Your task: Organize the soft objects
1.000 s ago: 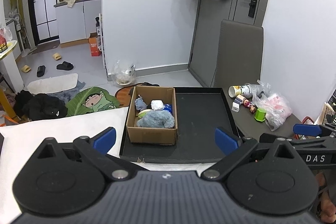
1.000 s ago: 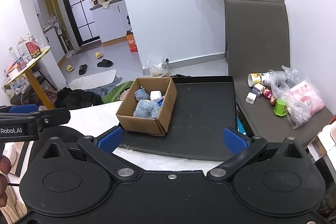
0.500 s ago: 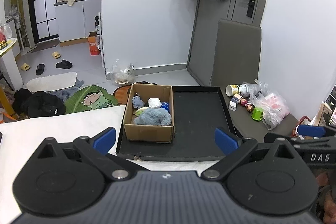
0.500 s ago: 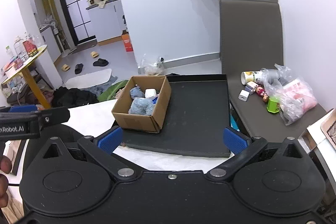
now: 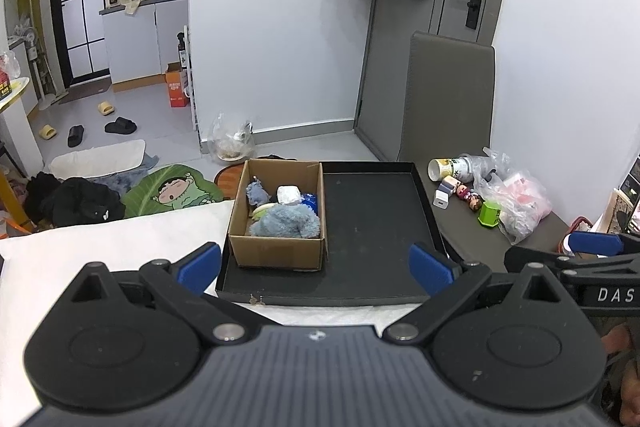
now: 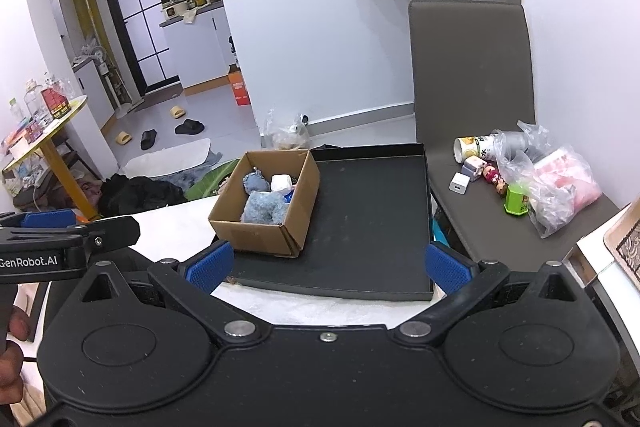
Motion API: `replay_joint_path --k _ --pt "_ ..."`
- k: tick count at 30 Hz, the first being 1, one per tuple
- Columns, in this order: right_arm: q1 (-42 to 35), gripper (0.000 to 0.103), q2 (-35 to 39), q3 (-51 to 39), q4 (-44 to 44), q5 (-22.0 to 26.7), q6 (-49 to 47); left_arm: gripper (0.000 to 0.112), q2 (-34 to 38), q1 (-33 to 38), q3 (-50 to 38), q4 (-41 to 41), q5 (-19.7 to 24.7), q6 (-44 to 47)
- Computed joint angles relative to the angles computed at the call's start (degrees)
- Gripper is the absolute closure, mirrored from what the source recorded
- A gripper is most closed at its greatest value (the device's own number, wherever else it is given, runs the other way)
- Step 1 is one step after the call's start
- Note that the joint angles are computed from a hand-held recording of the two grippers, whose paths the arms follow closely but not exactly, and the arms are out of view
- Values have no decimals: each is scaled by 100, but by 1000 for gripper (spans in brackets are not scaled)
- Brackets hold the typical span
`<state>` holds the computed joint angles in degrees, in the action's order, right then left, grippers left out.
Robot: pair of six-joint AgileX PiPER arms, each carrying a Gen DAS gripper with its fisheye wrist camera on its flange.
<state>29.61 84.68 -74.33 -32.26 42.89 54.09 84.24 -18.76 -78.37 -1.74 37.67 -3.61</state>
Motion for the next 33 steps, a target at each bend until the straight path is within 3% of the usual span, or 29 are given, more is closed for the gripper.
replay_joint_path --k 33 --pt "-87 0 -127 123 16 0 55 12 90 -233 -74 352 80 -265"
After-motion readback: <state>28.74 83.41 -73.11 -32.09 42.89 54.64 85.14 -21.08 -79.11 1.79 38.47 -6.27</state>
